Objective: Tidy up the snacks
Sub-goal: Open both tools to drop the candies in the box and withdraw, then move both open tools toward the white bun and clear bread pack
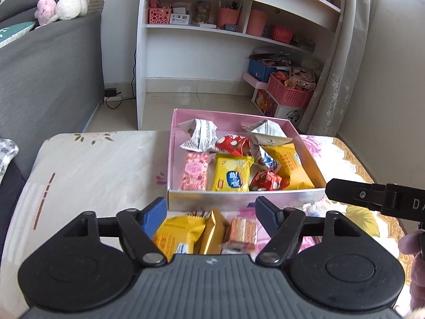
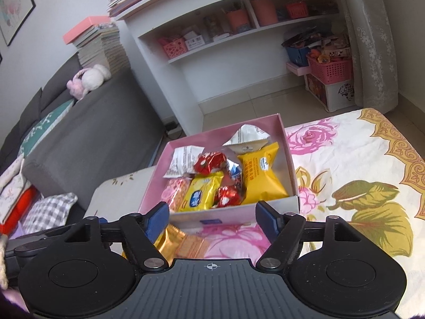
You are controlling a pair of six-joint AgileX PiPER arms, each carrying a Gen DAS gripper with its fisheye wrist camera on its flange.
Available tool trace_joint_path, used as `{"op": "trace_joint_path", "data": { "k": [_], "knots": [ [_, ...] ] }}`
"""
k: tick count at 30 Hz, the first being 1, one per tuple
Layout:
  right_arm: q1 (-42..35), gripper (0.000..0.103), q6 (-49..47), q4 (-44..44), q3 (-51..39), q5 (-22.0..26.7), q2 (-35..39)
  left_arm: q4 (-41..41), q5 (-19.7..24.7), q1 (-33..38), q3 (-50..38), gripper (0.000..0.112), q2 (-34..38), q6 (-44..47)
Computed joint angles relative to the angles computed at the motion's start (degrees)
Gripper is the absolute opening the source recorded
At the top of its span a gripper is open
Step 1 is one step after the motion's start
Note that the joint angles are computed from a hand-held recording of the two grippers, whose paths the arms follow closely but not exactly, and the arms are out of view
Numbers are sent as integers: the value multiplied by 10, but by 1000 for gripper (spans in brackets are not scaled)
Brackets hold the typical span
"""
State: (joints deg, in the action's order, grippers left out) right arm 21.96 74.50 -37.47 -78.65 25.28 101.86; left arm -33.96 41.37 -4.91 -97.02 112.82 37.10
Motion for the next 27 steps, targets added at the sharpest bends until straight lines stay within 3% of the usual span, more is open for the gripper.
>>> {"op": "trace_joint_path", "data": {
  "k": [4, 8, 16, 27],
  "knots": [
    [15, 85, -6, -3, 12, 7, -11, -10, -2, 13, 38, 81, -25, 28],
    [26, 90, -4, -6, 36, -3, -19, -29, -31, 24, 102, 96, -56, 64],
    [54, 93, -19, -21, 79, 28, -28, -45, -39, 37, 176, 98, -75, 150],
    [64, 94, -51, -34, 149, 76, -24, -72, -10, 58, 222, 99, -70, 230]
  ]
}}
